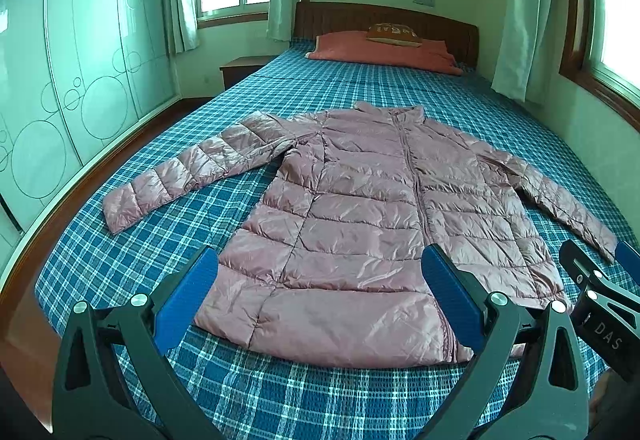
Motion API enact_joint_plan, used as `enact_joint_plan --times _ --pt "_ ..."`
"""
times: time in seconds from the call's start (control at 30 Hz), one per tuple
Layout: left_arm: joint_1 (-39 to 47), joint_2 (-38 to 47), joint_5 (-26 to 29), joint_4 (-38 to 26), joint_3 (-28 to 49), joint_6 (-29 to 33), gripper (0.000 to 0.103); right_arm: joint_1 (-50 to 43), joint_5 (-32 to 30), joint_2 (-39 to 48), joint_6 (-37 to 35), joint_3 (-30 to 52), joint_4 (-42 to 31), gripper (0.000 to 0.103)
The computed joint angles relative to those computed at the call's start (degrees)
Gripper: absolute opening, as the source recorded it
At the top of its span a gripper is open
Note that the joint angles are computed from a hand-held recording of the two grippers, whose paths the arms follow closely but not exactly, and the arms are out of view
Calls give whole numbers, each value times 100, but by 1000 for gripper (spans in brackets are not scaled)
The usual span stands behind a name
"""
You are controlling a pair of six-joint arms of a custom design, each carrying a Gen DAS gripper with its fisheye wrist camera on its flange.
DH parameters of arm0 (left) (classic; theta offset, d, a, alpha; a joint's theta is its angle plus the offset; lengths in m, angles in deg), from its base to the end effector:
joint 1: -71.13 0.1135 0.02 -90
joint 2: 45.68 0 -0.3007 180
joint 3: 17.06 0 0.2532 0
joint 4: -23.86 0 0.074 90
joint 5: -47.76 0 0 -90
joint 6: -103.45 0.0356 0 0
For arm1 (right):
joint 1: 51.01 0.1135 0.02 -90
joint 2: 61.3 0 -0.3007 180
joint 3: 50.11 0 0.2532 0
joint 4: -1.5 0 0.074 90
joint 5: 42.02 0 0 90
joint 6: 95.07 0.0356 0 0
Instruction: Fold large clothes
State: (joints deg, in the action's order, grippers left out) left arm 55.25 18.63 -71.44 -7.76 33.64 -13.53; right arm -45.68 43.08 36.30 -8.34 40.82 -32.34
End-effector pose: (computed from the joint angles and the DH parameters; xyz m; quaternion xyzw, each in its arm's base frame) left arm 0.2065 -0.0407 0.2503 -0.1821 0.8813 0.0823 0.4282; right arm 0.3925 0.0397 0.3110 -0.0859 0.9035 0.0463 0.4174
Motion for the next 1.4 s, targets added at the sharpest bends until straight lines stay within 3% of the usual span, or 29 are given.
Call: enact_joint_plan --times 1.4 --pt "33 -33 -16 -88 29 33 101 -48 -90 -7 -10 55 -49 98"
